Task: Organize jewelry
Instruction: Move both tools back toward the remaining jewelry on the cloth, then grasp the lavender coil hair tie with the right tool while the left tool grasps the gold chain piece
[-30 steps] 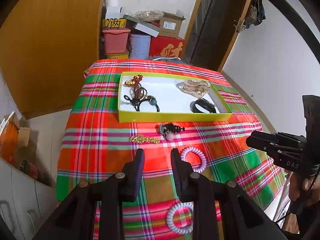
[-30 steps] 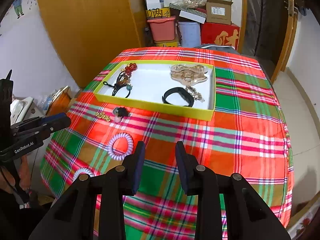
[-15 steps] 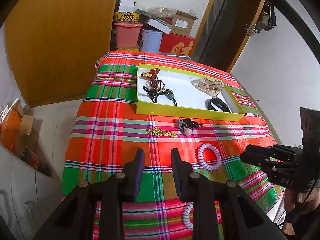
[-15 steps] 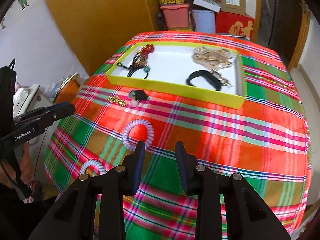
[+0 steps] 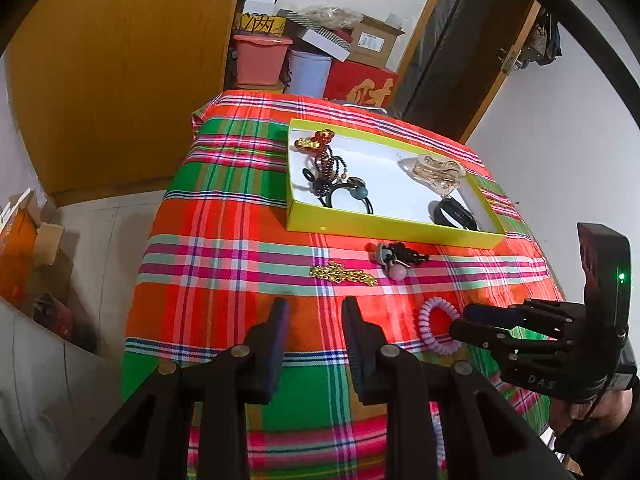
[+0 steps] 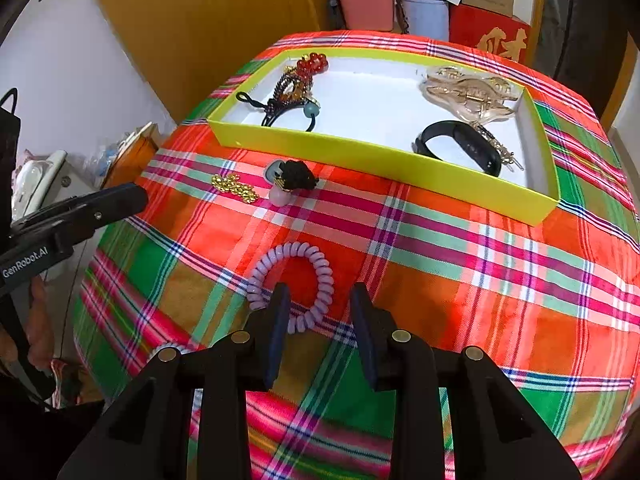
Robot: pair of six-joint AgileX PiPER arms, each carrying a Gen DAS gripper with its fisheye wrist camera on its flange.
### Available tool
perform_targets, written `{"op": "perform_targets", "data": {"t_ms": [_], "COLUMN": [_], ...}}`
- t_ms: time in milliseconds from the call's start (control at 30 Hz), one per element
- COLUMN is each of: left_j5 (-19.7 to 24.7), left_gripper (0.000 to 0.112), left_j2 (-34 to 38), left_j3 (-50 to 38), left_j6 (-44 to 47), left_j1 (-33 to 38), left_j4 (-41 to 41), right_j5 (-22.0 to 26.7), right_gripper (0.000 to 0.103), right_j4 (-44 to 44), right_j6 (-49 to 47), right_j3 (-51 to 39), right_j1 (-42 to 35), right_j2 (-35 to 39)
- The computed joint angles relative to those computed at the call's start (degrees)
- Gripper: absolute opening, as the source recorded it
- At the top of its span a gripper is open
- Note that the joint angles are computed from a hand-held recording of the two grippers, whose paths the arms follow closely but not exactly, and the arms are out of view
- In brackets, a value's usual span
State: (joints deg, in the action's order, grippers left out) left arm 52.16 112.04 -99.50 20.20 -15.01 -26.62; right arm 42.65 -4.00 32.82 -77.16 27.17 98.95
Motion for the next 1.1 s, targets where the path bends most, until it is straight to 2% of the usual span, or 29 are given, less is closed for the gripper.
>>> {"op": "perform_targets", "data": {"t_ms": [167,267,300,333,467,800,933,1100], "left_j5": [0.9,1.4,1.6,1.7,2.2,5.0,5.4,3.6], "left_gripper": [0.027,0.027,0.028,0.028,0.047,0.047,0.056,0.065], "left_j2": [2.0,3.1,3.5,3.8,5.6,11.9,13.6,14.0], "left_j3": [-2.1,-3.4,-3.9,-4.3,-6.2,-14.4,-16.4,-16.8], "left_j6": [-0.1,0.1,0.0,0.0,-0.3,-3.9,-4.7,-4.5], "left_j1": [0.1,-0.3,-0.5,-0.6,-1.2,-3.6,-4.6,-6.1], "left_j4": [-0.4,-0.7,-0.7,-0.8,-1.3,1.3,1.8,3.9], "right_j5": [0.8,1.3,1.1,0.8,0.2,-1.6,-2.2,-2.8], "right_gripper": [0.032,0.012,0.011,0.01,0.01,0.009,0.009,0.009], "right_j4": [-2.2,-4.4,-4.7,-4.7,-5.9,-5.1,-4.1,-3.4], "right_j6": [0.6,1.4,1.6,1.6,2.4,2.7,2.0,1.4], "right_j3": [-1.7,-2.3,-2.2,-2.1,-1.3,2.8,4.1,5.1], "right_j1": [0.6,1.2,1.2,1.2,1.3,-1.1,-2.3,-3.1], "right_j2": [1.8,2.3,2.4,2.3,1.9,-1.3,-2.3,-3.0]}}
